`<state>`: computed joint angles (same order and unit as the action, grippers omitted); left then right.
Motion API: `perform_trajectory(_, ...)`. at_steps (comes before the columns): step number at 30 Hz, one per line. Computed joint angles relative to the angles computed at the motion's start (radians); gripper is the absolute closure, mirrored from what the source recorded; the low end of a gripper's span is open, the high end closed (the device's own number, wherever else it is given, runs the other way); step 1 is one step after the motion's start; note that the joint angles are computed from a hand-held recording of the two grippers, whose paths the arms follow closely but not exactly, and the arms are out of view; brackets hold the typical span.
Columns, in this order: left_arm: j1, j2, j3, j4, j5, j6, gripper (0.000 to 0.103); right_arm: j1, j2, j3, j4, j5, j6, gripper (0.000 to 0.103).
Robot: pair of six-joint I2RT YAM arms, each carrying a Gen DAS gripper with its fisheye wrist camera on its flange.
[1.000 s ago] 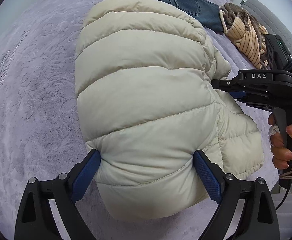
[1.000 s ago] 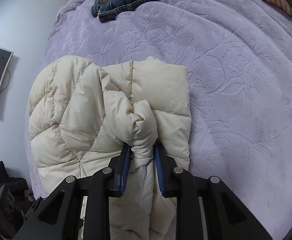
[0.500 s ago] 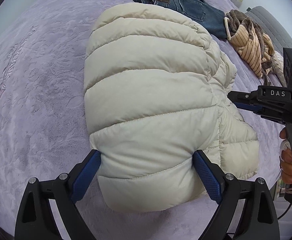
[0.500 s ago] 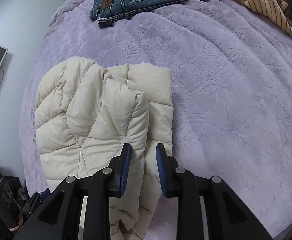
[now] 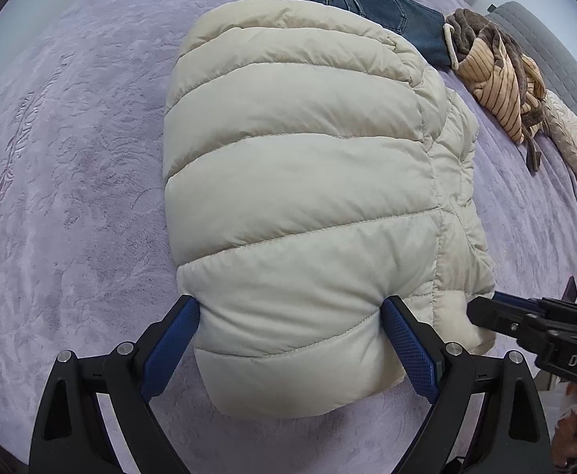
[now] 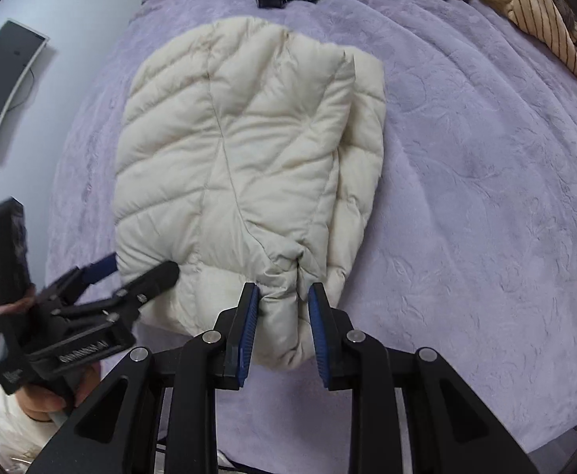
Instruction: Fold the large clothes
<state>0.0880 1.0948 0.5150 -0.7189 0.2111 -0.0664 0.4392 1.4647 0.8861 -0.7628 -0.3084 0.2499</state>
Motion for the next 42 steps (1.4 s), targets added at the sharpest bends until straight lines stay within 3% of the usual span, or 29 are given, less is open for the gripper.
perform_trajectory(13, 0.029, -0.101, 0.048, -0.117, 0.012, 0.008, 0.01, -0.016, -0.052, -0.074, 0.042, -0.01, 0.017, 0.074)
perform_trajectory(26, 0.015, -0.181, 0.112, -0.248, -0.036, -0.047, 0.009, -0.022, -0.107, -0.075, -0.011, -0.025, 0.008, 0.074)
perform_trajectory(28, 0.026, -0.188, 0.116, -0.263, -0.04, -0.051, 0.001, -0.022, -0.111, -0.074, -0.013, -0.027, 0.008, 0.074)
perform_trajectory(33, 0.037, -0.195, 0.126, -0.297, -0.041, -0.049, 0.001, -0.026, -0.116, -0.074, -0.02, -0.027, 0.013, 0.074)
perform_trajectory(42, -0.04, -0.206, 0.154, -0.328, -0.175, -0.068, 0.001, -0.037, -0.15, -0.083, -0.049, -0.031, 0.012, 0.074)
